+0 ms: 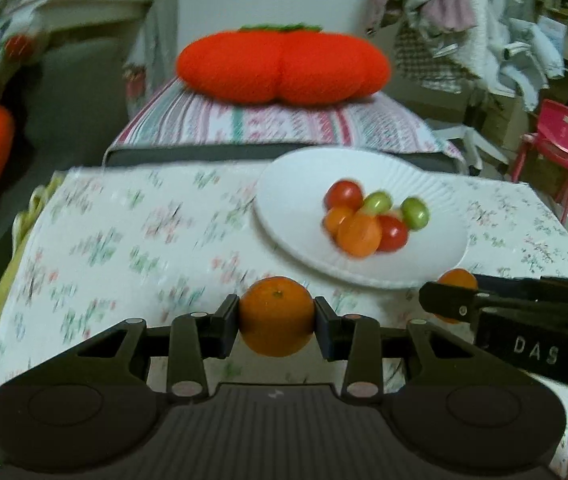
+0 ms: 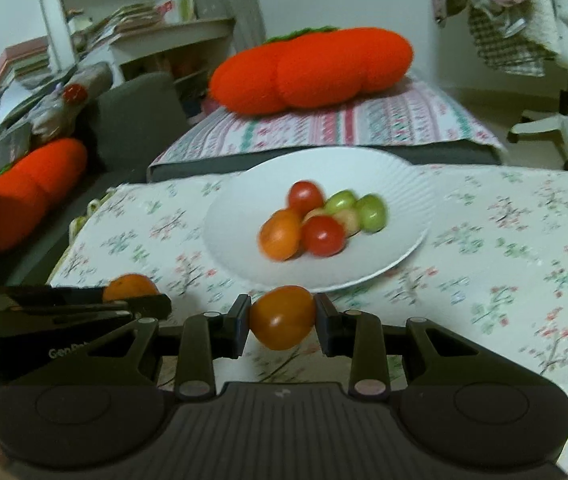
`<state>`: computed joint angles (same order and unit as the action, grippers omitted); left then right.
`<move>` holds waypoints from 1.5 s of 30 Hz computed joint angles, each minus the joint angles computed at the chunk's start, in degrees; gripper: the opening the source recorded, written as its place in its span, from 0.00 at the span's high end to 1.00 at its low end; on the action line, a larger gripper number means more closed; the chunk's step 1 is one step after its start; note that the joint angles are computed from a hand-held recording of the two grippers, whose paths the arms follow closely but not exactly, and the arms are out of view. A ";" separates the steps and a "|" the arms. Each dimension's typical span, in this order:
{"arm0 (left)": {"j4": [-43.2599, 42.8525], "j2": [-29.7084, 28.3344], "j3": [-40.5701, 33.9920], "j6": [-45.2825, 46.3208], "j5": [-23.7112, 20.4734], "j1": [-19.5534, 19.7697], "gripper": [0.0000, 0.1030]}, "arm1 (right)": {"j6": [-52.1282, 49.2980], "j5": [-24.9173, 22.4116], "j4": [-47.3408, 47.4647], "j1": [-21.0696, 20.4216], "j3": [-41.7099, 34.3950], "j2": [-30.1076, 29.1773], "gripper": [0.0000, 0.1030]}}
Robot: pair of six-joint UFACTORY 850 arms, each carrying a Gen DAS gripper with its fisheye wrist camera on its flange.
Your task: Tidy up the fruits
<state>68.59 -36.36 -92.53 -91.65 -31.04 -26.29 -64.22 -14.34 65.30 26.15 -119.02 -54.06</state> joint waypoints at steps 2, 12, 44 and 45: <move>1.68 -1.33 -1.93 0.32 0.27 0.15 0.74 | -0.17 0.12 0.73 -0.49 -1.71 -0.78 0.70; 5.86 -8.33 -11.28 3.31 3.32 1.55 0.74 | 16.08 -2.19 -13.59 -1.39 -17.26 -9.97 0.70; 8.39 2.65 2.64 -11.78 0.79 0.05 0.66 | -18.36 -0.88 23.59 -1.82 2.41 2.33 0.48; 8.36 3.44 3.66 -12.40 0.40 -0.31 0.66 | -21.45 -0.75 26.40 -1.73 4.42 3.55 0.48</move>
<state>76.95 -32.92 -88.87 -104.05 -30.64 -26.60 -85.67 -15.09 91.70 24.42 -114.60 -50.51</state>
